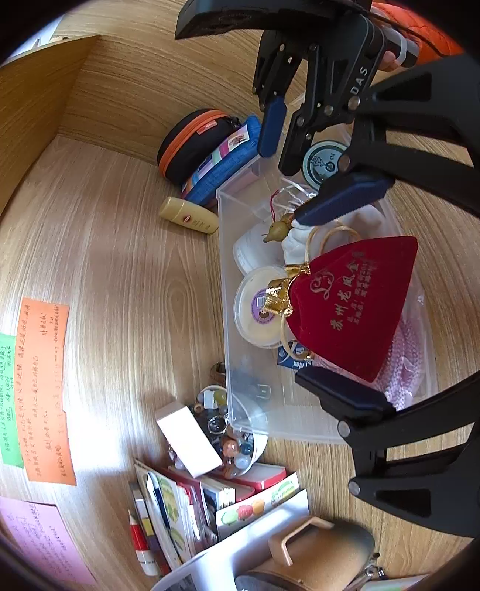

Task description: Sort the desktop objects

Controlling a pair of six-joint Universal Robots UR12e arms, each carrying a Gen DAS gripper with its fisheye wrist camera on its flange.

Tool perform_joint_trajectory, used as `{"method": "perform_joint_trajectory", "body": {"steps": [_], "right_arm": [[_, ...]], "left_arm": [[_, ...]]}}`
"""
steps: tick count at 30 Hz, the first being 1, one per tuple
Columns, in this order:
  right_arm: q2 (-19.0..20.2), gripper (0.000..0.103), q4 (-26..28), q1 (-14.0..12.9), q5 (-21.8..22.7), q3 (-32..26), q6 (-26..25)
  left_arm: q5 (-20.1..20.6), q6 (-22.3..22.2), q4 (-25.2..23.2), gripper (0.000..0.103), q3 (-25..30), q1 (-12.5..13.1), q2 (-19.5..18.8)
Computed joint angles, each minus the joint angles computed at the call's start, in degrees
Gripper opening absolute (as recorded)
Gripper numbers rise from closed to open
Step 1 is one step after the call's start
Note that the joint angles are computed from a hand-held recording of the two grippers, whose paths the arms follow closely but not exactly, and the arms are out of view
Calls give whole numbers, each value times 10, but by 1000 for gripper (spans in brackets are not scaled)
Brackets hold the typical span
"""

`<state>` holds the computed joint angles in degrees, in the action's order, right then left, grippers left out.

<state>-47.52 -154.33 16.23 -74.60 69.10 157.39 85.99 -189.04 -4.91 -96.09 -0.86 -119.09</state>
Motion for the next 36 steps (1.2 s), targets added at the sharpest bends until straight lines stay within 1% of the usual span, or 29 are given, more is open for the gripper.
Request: {"method": "perform_joint_trajectory", "body": {"steps": [3, 6, 8, 10, 15, 17, 23, 27, 29, 33, 36], "right_arm": [[-5, 35, -12, 0, -2, 7, -1], [-9, 39, -19, -1, -6, 14, 2], [-13, 47, -25, -1, -8, 20, 3], [-17, 52, -36, -1, -11, 28, 3], [-27, 61, -63, 0, -20, 48, -1], [-32, 70, -72, 0, -18, 57, 0], [-47, 77, -99, 1, -25, 83, -10], [-58, 78, -112, -1, -22, 102, -9], [-64, 80, -119, -2, -21, 111, -5], [-75, 80, -131, -5, -17, 131, 2], [-84, 80, -143, -7, -15, 147, 8]], "left_arm": [[7, -2, -5, 88, -1, -1, 3], [18, 0, -9, 90, -4, -3, 7], [18, 1, -9, 91, -7, -3, 10], [21, 2, -3, 92, -12, -4, 13], [34, 9, 17, 94, -27, -9, 23], [39, 13, 25, 95, -33, -12, 26], [60, 14, 56, 96, -52, -19, 37], [75, 6, 75, 97, -66, -23, 43], [89, 4, 86, 97, -75, -26, 48], [105, -1, 100, 97, -89, -32, 56], [125, -5, 109, 98, -99, -38, 62]]}}
